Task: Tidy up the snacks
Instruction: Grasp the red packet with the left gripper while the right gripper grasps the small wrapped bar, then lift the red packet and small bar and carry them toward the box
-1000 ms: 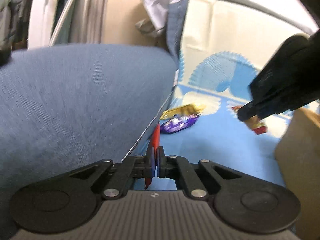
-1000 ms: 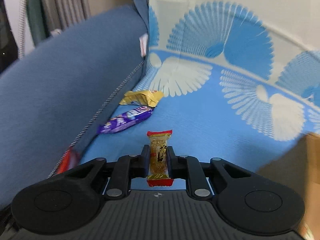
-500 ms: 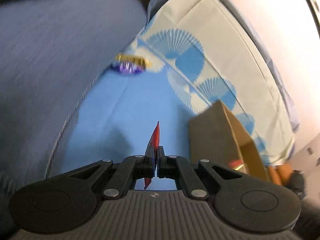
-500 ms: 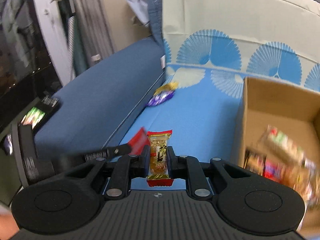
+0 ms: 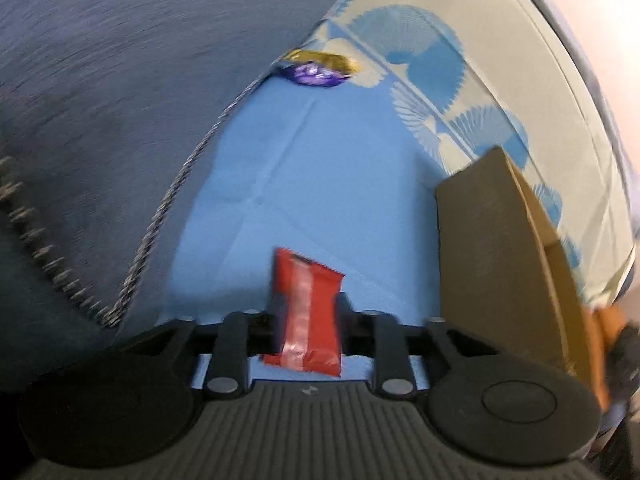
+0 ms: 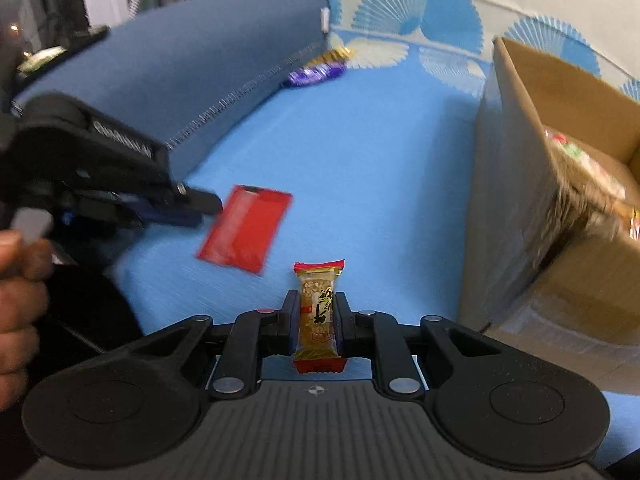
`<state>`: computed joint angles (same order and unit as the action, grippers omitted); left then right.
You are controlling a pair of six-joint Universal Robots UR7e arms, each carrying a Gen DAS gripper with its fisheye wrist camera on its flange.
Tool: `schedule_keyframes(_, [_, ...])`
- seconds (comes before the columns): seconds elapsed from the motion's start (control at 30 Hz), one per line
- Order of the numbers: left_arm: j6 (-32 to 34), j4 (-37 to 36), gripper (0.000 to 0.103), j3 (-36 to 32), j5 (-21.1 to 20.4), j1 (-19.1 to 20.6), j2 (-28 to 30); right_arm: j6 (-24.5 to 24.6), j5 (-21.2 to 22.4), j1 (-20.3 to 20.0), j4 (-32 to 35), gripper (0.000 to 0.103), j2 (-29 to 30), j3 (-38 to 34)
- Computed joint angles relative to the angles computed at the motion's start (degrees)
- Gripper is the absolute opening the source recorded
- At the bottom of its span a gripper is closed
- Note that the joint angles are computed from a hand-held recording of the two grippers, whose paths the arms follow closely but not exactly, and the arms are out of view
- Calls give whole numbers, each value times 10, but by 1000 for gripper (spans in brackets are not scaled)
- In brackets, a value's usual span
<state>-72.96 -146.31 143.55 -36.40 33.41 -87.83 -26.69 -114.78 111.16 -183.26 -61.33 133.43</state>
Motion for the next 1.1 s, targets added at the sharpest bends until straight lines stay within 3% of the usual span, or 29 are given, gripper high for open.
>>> schedule_keyframes(0.23, [35,107,74,-53,41,-6,87,-3,11,-13,10,21,-4,4])
schedule_keyframes(0.3, [19,162,81,-74,47,-3,109,4,14,-14,15,31,-7,3])
schedule_keyframes(0.4, [13,190,81,-81,50,0,116,14,12,-14,20,42,-8,1])
schedule_keyframes(0.67, [16,205,79,-87,54,0,125,-5,2,-7,7,42,2,1])
schedule_keyframes(0.77, [15,221,66,-92,59,-2,130,-17,-4,-4,-9,42,9,4])
schedule_keyframes(0.8, [16,223,56,-93,62,-4,132,-22,-6,-3,-15,39,10,5])
schedule_keyframes(0.9, [32,204,49,-87,64,-8,134,-36,-13,0,-38,22,16,9])
schedule_keyframes(1.1, [26,177,48,-70,67,-15,114,-19,-19,-4,-64,19,19,10])
